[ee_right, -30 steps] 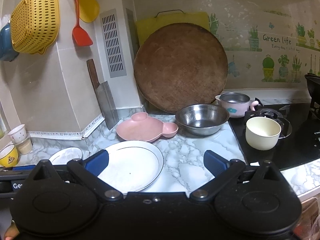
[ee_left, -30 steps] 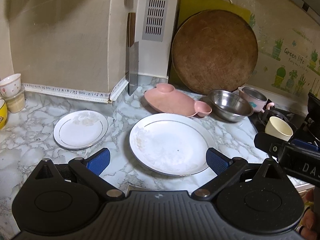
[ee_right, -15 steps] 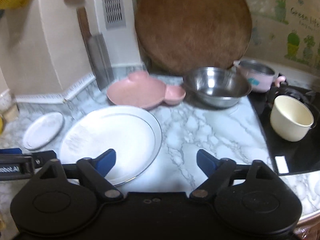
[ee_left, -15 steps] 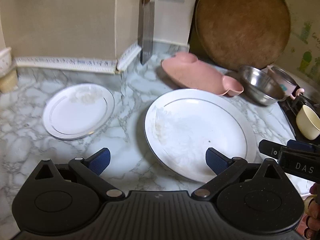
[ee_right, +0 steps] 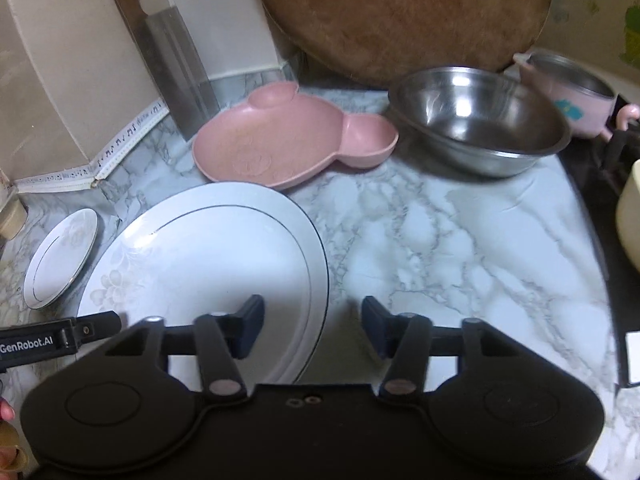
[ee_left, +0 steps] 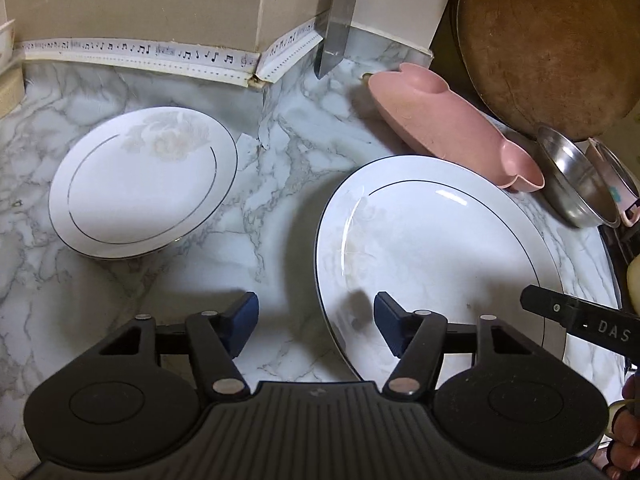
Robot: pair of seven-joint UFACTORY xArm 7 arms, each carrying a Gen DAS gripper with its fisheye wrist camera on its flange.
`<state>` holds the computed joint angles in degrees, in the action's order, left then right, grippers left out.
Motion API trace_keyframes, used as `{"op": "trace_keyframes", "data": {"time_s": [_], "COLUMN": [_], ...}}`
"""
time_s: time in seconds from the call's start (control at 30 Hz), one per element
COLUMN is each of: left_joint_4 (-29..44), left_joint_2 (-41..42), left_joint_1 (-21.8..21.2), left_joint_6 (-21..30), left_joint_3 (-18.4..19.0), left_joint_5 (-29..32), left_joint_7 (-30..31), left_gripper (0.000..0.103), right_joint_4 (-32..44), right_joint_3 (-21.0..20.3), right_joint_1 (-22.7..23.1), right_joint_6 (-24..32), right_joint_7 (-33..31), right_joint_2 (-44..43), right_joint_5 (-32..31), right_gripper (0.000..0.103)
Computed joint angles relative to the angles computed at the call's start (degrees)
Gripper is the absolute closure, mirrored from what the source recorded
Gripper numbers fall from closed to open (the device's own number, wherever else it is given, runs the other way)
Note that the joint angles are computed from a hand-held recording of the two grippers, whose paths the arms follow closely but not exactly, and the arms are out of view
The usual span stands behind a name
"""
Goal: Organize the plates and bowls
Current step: 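Close both grippers on the rim of the large white plate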
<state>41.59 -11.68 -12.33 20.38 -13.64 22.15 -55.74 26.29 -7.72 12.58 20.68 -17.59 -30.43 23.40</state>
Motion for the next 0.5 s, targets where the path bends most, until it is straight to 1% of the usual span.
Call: {"op": "trace_keyframes", "data": {"time_s": [0.03, 0.1, 0.13, 0.2, 0.23, 0.3, 0.37, 0.43, 0.5], "left_joint_4": [-0.1, -0.3, -0.4, -0.4, -0.5, -0.4, -0.5, -0.8, -1.1], "left_joint_2": [0.0, 0.2, 0.1, 0.0, 0.0, 0.2, 0.3, 0.3, 0.3], "left_joint_1": [-0.3, -0.6, -0.8, -0.9, -0.9, -1.0, -0.9, -1.1, -1.7], "left_joint_6": [-0.5, -1.6, -1.8, -1.9, -2.1, -2.5, -2.9, -3.7, -4.6], "left_joint_3": [0.3, 0.8, 0.9, 1.1, 1.3, 1.6, 1.9, 2.3, 2.9], "left_joint_5": [-0.8, -2.3, -3.0, -4.4, -5.0, -6.3, -7.4, -9.1, -11.6], "left_joint_7": [0.4, 1.0, 1.3, 1.7, 1.9, 2.6, 2.9, 3.5, 4.8], "left_gripper": [0.041, 0.049, 0.051, 0.059, 0.061, 0.070, 0.071, 0.073, 0.080], "right_joint_4": [0.5, 1.5, 2.0, 2.9, 3.3, 4.0, 4.5, 5.0, 5.5], "right_joint_3": [-0.6, -2.0, -2.7, -3.3, -3.3, -3.1, -2.9, -3.0, -2.8], "right_joint_1": [0.4, 1.6, 2.2, 2.6, 2.5, 2.0, 1.4, 1.1, 0.6], "right_joint_6": [0.4, 1.5, 2.0, 3.0, 3.4, 4.1, 4.6, 5.2, 6.1], "right_joint_7": [-0.4, -2.1, -3.3, -5.1, -5.7, -6.9, -8.2, -9.5, -10.6], "right_joint_2": [0.6, 1.5, 1.9, 2.6, 3.0, 3.7, 4.4, 4.9, 5.3], "right_joint_5": [0.4, 1.8, 2.8, 4.5, 5.2, 6.2, 7.0, 8.3, 9.2], "right_gripper": [0.057, 0.063, 0.068, 0.072, 0.073, 0.075, 0.079, 0.080, 0.080]}}
